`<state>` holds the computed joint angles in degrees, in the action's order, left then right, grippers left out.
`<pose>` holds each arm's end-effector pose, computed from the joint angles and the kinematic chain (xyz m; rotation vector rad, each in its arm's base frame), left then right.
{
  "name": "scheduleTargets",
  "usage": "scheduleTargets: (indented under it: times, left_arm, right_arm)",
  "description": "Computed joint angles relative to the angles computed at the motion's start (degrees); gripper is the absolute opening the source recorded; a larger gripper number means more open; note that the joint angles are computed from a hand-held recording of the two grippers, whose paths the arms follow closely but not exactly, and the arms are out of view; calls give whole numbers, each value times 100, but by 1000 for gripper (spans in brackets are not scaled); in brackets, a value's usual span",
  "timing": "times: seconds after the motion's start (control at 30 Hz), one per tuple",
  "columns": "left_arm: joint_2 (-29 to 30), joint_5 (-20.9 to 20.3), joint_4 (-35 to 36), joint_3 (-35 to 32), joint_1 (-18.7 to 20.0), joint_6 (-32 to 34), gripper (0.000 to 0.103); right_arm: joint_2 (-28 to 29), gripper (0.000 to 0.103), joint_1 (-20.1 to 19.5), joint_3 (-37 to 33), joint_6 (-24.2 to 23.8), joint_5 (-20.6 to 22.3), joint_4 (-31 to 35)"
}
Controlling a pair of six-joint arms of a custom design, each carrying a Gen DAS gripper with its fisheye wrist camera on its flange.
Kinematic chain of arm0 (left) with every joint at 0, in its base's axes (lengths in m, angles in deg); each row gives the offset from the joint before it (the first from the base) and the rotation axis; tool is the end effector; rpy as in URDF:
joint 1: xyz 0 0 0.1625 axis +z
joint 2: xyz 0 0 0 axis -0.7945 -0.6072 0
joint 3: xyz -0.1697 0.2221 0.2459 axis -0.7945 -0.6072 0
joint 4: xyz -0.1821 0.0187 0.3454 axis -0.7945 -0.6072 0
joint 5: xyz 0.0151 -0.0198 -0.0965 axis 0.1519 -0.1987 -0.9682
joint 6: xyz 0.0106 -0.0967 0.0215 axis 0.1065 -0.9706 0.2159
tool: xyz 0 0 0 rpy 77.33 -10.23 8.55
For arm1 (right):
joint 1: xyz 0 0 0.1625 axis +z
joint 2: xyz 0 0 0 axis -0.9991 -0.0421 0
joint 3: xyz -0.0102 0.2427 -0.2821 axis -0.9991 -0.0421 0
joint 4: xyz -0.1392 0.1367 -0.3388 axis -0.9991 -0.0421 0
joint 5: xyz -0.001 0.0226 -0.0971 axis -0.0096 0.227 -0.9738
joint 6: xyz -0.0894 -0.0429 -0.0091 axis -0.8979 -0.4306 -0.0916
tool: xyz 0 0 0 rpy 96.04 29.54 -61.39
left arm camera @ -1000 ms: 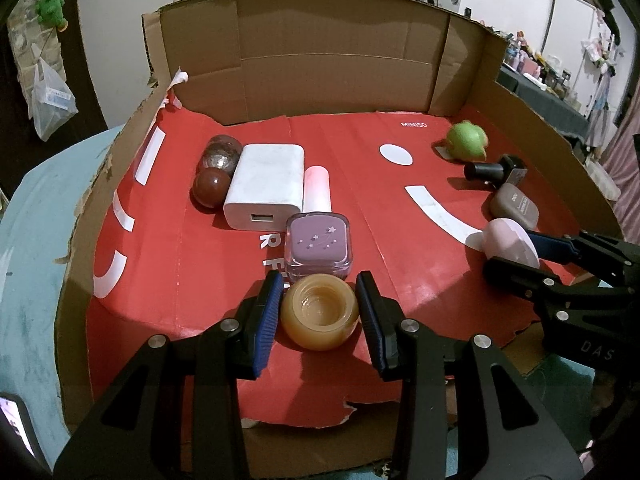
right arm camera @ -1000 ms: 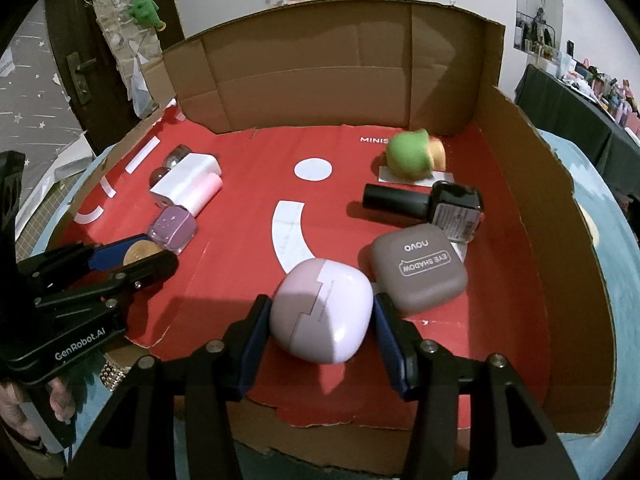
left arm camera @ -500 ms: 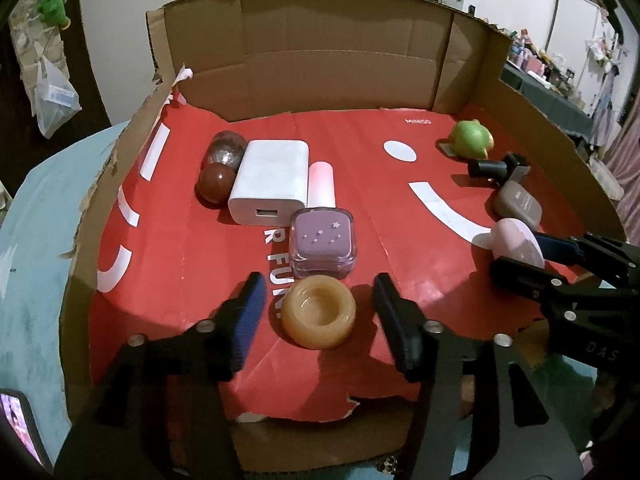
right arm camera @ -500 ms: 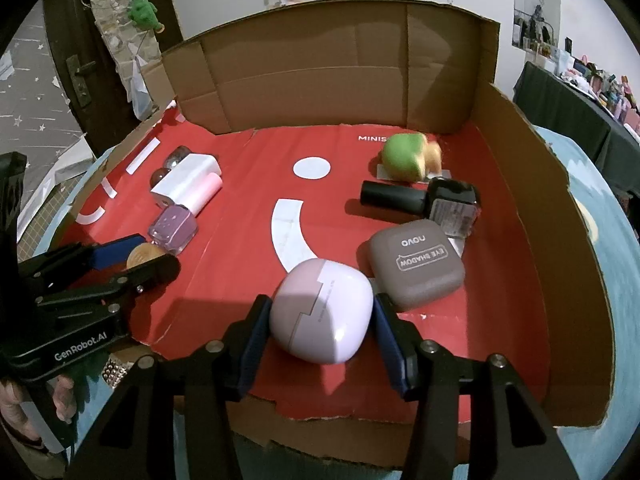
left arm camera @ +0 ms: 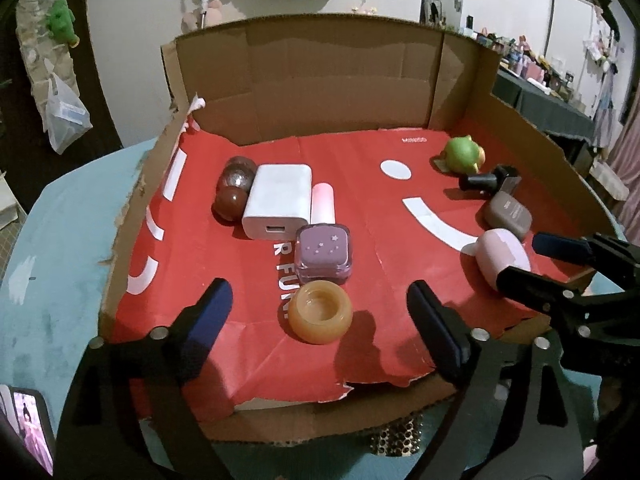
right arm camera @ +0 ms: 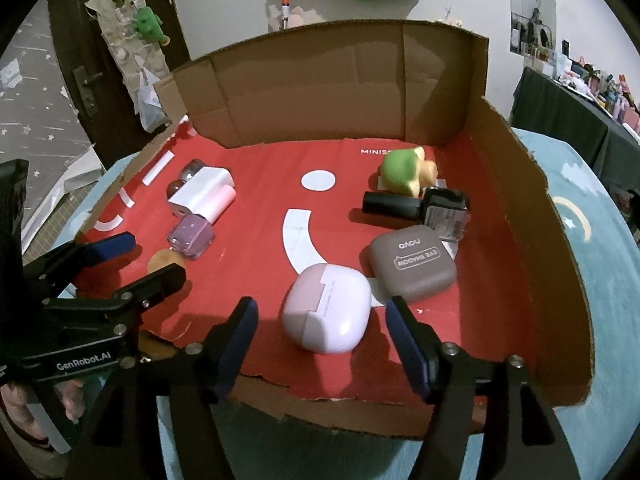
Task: Organize rigid objects
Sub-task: 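Lower the yellow ring and pink case into the box and open both grippers, then withdraw both grippers toward the studded roller and clear cup on the table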
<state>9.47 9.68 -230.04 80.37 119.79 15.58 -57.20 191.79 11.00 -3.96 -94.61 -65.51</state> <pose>-0.1235 -0.8023 0.2308 0.5757 2.3022 -0.7903 0.2904 -0.7968 0.0672 0.5831 -2.4555 0.7469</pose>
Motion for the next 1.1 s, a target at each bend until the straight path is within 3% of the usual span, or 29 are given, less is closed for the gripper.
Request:
scheduleTargets:
  times: [0.13, 0.43, 0.73, 0.9, 1.1]
  left_arm:
    - [-125, -65, -227, 213, -46, 69, 102]
    - [-378, -193, -509, 592, -103, 54, 103]
    - [-677, -163, -1203, 1170, -194, 229, 103]
    - [-781, 125, -1606, 1474, -298, 414, 103]
    - [-959, 198, -1677, 1787, -348, 405, 103]
  right_arm:
    - [-159, 82, 20, 312, -63, 60, -287]
    - [-534, 101, 45, 1053, -232, 249, -1002]
    - [-852, 103, 81, 1785, -526, 375, -1847]
    - [-1026, 103, 98, 2114, -522, 426, -2157]
    - [-1166, 103, 161, 2429, -653, 402, -2490]
